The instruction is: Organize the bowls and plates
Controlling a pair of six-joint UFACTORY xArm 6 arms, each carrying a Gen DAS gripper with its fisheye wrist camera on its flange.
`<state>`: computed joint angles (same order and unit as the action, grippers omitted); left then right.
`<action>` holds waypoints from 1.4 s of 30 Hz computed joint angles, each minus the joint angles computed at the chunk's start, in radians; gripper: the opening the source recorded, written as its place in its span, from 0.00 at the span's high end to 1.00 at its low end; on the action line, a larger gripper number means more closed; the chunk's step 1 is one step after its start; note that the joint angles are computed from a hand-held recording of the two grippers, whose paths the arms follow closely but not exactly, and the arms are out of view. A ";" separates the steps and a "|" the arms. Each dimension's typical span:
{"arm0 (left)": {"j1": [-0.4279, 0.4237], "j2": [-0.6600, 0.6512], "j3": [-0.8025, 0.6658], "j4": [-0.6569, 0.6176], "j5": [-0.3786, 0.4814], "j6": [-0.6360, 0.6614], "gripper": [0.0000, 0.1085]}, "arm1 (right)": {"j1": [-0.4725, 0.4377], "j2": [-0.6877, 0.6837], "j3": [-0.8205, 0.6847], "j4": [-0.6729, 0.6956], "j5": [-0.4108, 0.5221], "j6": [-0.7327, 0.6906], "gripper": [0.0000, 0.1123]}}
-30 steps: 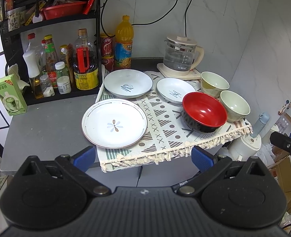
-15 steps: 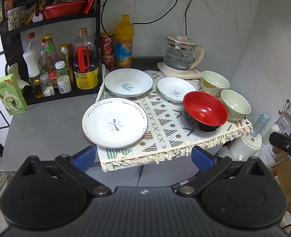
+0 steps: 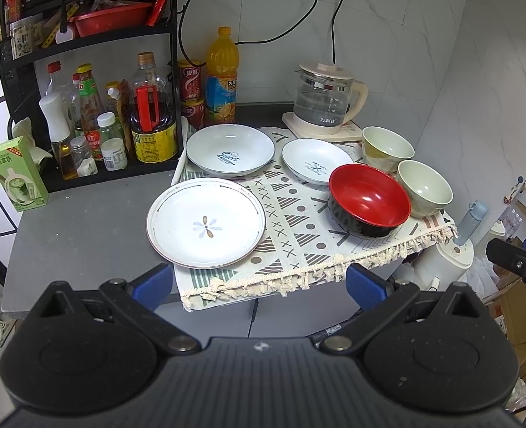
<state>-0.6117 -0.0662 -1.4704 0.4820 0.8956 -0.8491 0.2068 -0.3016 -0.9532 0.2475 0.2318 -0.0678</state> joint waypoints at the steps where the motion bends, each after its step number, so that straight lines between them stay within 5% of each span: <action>1: 0.000 0.000 0.000 -0.001 0.000 0.000 0.06 | 0.000 0.000 0.001 -0.001 -0.001 0.001 0.08; 30: -0.002 0.119 -0.127 -0.045 0.035 0.036 0.06 | -0.039 0.072 -0.045 0.084 0.015 -0.075 0.08; 42: 0.023 0.380 -0.438 -0.118 0.082 0.132 0.06 | -0.097 0.225 -0.190 0.168 0.028 -0.153 0.08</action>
